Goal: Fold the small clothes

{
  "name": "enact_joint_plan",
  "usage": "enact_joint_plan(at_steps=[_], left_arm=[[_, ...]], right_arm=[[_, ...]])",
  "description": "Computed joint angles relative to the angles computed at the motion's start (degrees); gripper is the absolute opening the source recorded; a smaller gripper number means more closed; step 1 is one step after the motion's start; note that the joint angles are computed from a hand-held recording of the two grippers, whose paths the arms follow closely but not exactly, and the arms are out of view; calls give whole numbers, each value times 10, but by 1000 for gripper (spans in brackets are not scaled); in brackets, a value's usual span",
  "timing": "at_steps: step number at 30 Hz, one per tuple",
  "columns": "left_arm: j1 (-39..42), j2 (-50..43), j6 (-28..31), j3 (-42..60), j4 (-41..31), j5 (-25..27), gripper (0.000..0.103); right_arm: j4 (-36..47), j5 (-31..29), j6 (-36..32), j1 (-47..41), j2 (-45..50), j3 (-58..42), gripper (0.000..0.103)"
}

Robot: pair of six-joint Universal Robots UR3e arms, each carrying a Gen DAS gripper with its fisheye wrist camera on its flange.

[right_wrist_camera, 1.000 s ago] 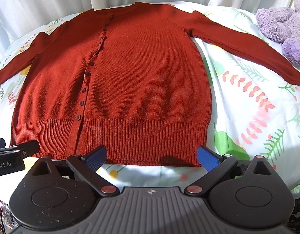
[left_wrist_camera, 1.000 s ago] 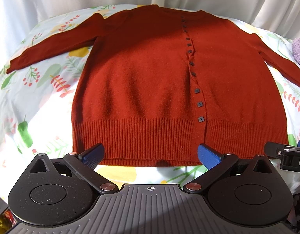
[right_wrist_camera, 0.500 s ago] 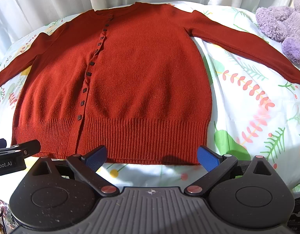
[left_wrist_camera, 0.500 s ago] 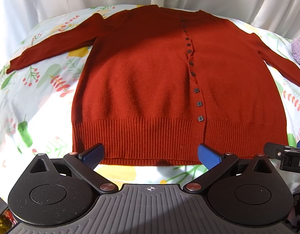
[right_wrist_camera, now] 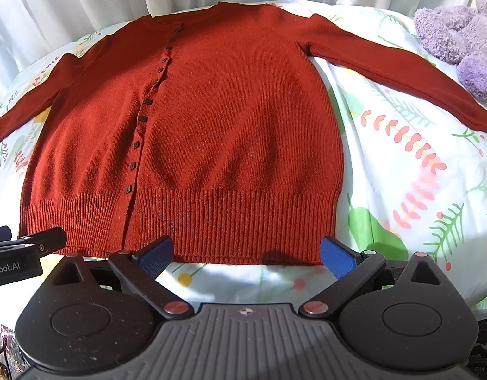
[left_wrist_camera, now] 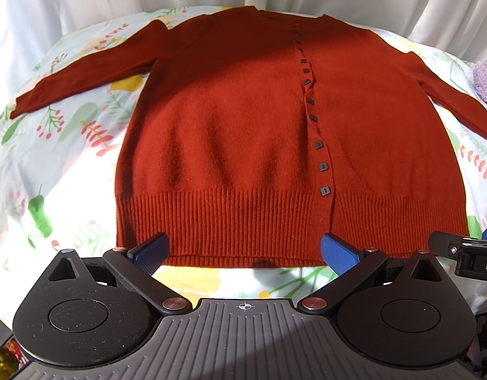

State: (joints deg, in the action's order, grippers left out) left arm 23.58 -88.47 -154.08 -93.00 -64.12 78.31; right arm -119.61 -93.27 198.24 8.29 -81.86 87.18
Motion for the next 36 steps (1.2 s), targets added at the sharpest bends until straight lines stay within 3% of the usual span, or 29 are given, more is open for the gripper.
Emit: enact_joint_plan(at_steps=[26,36], left_arm=[[9,11,3,-18,1,-1,103],[9,-16,1,2,-12,-3,103]], right_arm=[[-20,30,-7,-16,-16,29,99],[-74,180,-44,-87,-48,99,99]])
